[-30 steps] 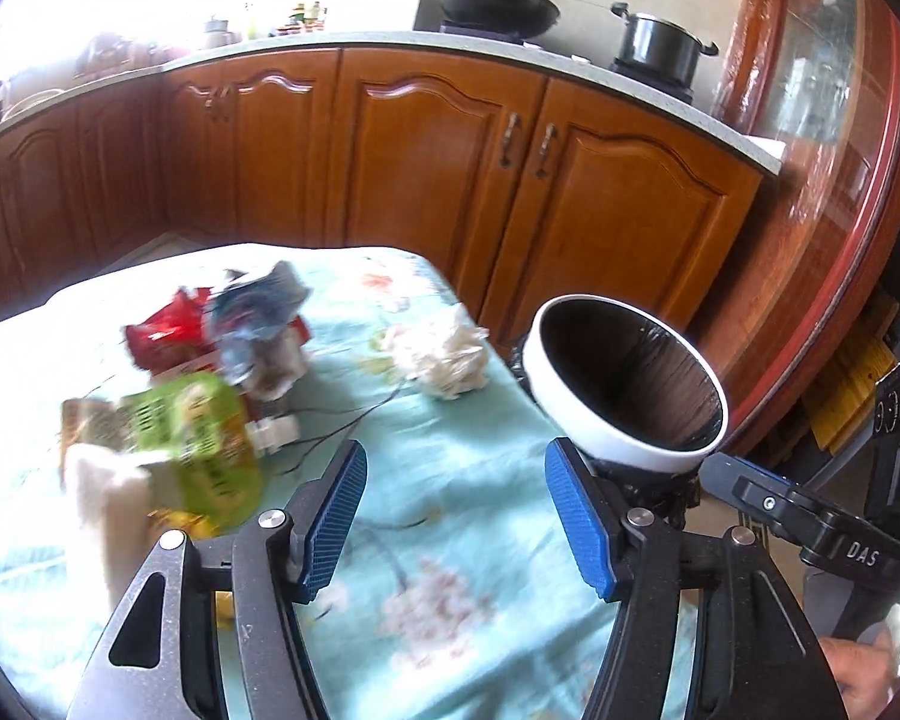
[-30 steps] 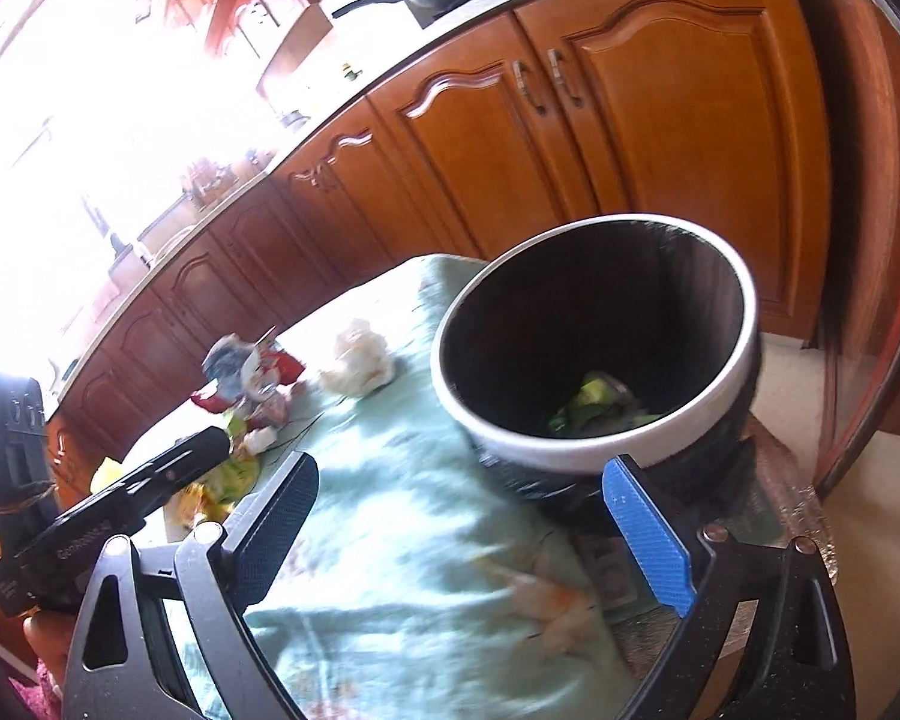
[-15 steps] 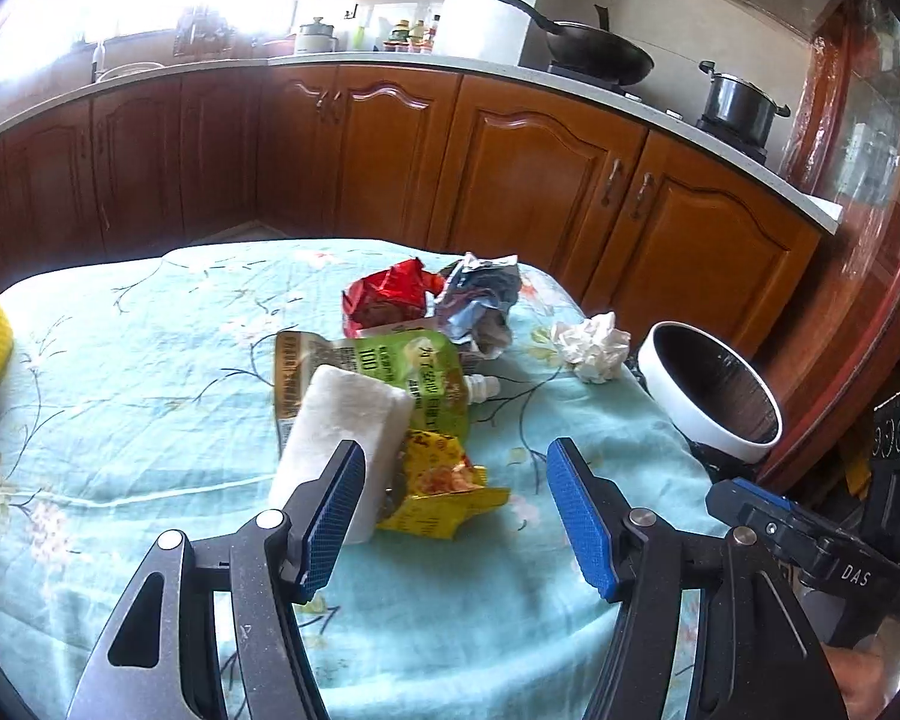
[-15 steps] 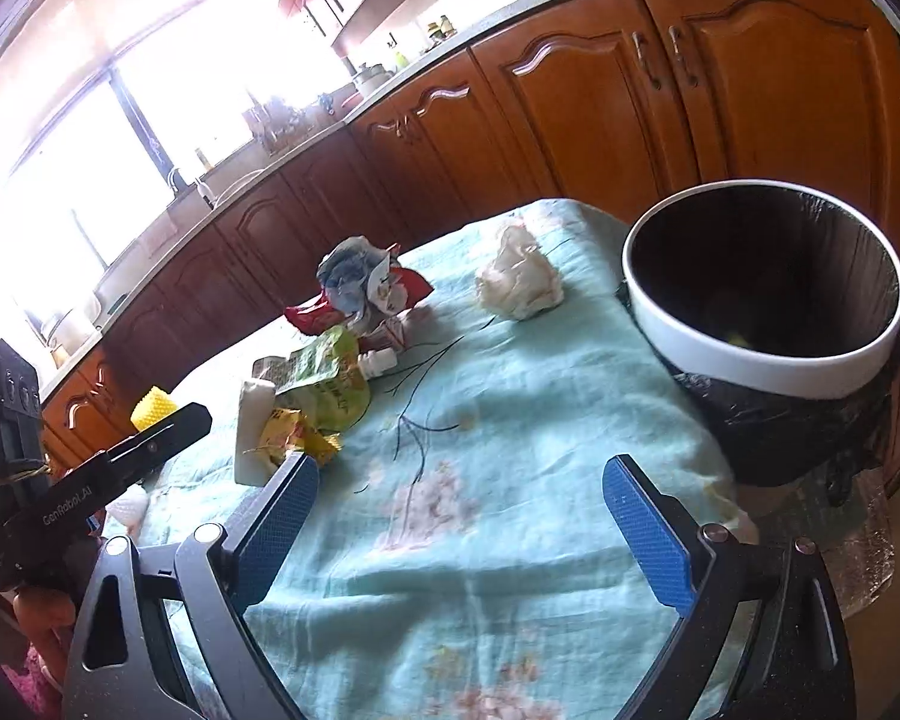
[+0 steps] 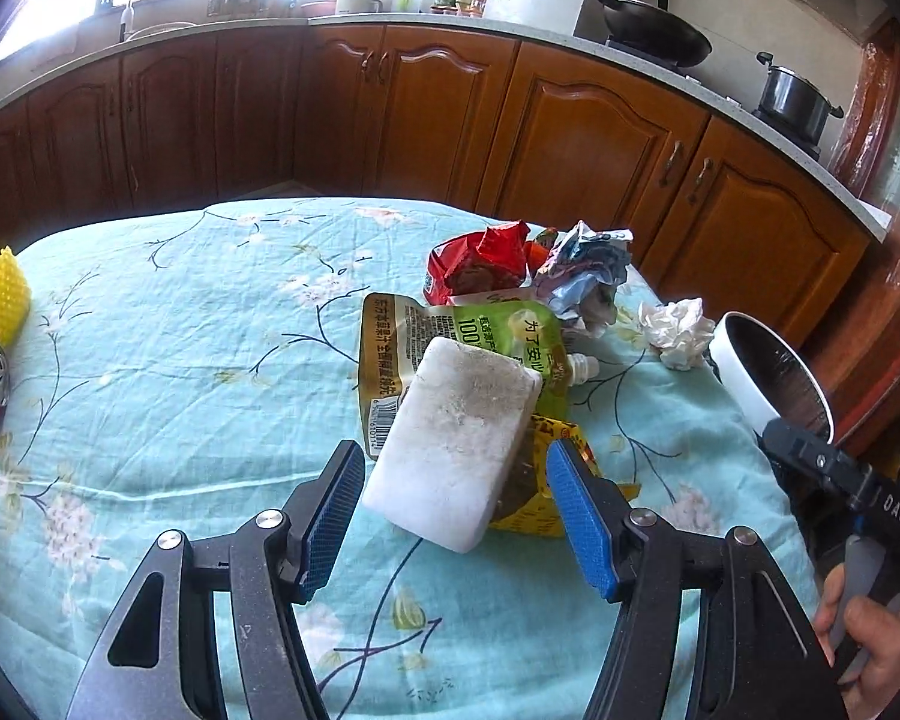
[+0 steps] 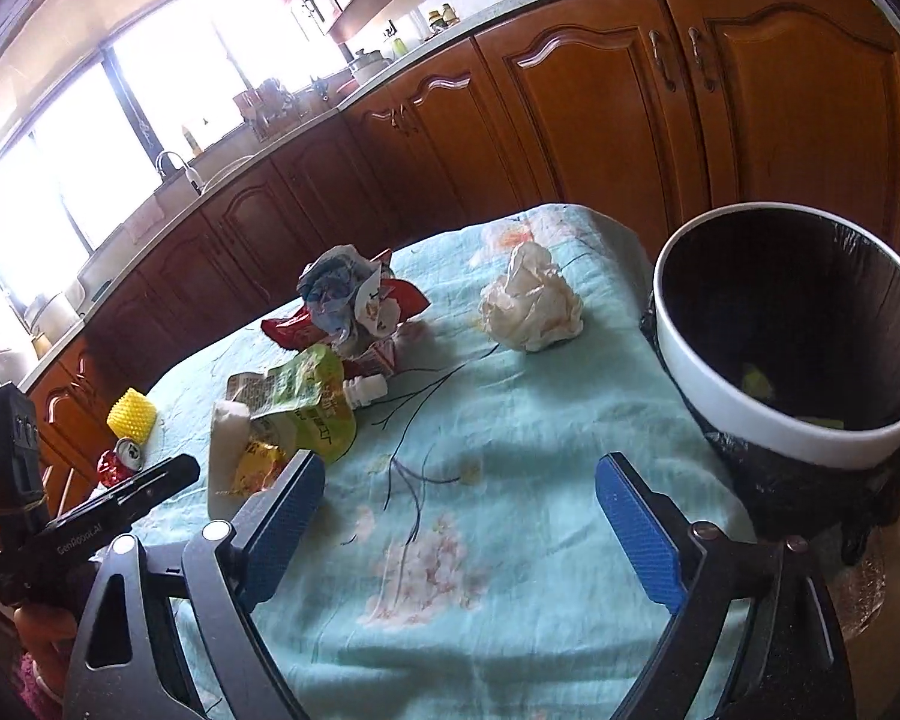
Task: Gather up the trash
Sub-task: 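Grasp the white sponge block with the left tool while the right tool grasps crumpled white tissue, then carry the sponge and tissue over the bin and open both tools to drop them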
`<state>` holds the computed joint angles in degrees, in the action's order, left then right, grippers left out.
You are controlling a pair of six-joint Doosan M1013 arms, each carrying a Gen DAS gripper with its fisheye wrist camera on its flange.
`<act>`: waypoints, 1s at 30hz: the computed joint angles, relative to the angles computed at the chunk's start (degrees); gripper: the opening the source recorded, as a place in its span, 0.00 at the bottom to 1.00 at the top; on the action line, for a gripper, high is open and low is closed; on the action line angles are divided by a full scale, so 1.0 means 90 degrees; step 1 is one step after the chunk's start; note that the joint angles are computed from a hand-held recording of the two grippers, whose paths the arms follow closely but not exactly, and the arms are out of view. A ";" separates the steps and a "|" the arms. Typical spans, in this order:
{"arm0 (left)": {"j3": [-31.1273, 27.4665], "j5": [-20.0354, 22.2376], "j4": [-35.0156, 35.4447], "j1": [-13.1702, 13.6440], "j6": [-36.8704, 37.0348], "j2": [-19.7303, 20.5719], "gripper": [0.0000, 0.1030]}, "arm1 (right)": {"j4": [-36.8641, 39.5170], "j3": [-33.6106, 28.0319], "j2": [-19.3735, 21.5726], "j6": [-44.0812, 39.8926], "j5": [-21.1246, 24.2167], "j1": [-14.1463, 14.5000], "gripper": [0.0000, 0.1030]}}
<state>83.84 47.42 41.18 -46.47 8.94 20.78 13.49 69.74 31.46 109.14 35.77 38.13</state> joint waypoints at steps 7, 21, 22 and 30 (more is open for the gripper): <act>-0.0268 0.0036 -0.0559 0.0227 0.0644 0.0261 0.61 | -0.0688 -0.0976 0.0650 0.0236 0.0602 -0.0103 0.76; -0.0002 -0.0475 -0.0141 0.0265 0.0293 0.0072 0.50 | -0.0975 -0.1621 0.1121 0.0101 0.1103 -0.0126 0.34; 0.0008 -0.0487 -0.0015 0.0245 0.0208 0.0040 0.50 | -0.0924 -0.1550 0.1066 0.0075 0.1049 -0.0127 0.34; -0.0068 -0.0883 0.0230 0.0081 0.0252 0.0018 0.50 | -0.0296 -0.0689 0.0462 -0.0332 0.0514 -0.0097 0.18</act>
